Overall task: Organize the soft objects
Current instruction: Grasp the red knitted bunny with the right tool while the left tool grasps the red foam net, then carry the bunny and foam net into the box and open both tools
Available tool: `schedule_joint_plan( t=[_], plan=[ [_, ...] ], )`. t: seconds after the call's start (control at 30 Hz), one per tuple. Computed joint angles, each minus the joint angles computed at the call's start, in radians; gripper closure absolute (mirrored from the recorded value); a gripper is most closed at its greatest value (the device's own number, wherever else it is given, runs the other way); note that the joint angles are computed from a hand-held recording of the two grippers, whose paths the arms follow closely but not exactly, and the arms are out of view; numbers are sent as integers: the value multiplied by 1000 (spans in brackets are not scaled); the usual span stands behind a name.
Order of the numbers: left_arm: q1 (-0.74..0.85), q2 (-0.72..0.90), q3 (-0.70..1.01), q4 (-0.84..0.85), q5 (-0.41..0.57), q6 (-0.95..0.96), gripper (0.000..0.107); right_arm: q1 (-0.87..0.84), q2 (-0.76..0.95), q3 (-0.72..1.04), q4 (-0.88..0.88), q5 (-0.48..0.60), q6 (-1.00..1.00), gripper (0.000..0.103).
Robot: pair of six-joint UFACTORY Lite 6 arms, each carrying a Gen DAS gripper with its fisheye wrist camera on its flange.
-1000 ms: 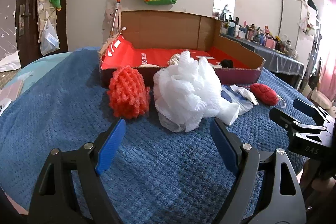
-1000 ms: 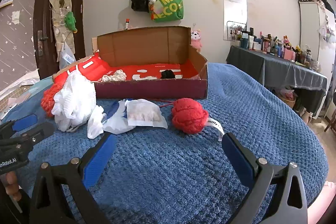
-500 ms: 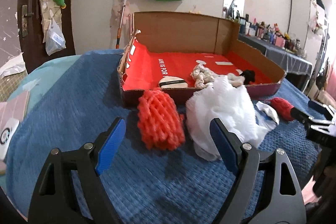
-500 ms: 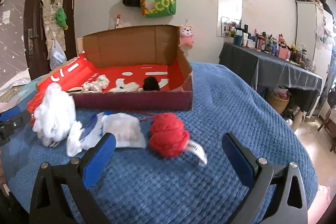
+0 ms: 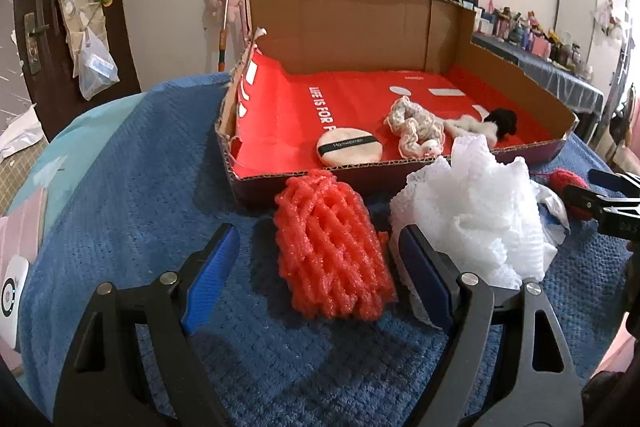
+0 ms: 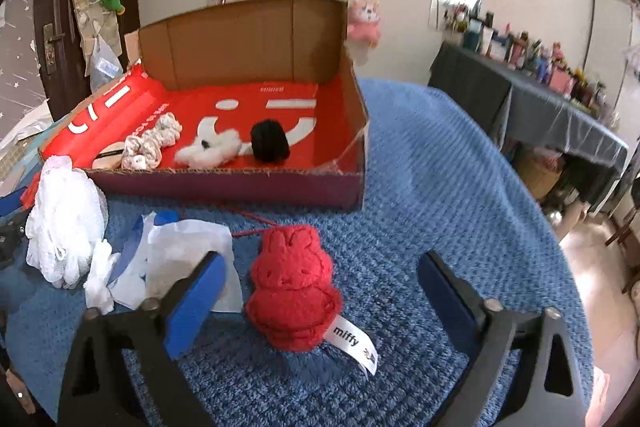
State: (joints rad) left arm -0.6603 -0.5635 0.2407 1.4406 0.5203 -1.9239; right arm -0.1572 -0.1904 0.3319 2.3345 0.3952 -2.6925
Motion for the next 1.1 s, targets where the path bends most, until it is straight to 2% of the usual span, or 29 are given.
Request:
schedule_joint_plan(
  t=[0.07,0.13,0.17,0.27,0.43,0.57,0.77,0.97,1.03,1.1],
  plan=[
    [27,18,5,26,-35,-11,37,-9,49,38,-100,-6,93,19],
    [70,28,5,57,-98,-20,54,-24,82,60,-182,5,164,30],
    [85,29,4,68,-124,-23,55,-32,92,66,-215,14,189,38],
    [48,-16,-14,66,-95,-21,60,-56,107,73,-334,51,267,60],
    [-54,-128,-22,-72,16,100,61,-123,4,15,-411,127,318,60],
    [-143,-215,-15,-148,110,174,61,-209,-119,0,-596,218,505,60],
    [-202,-256,-12,-186,160,203,61,-219,-210,-6,-691,247,619,60],
    [-161,-262,37,-215,126,297,61,-226,-220,5,-719,287,649,60],
    [-90,-238,79,-222,57,362,61,-208,-218,42,-740,290,692,60],
    [21,-173,136,-221,-54,429,61,-182,-208,95,-767,302,744,60]
  ],
)
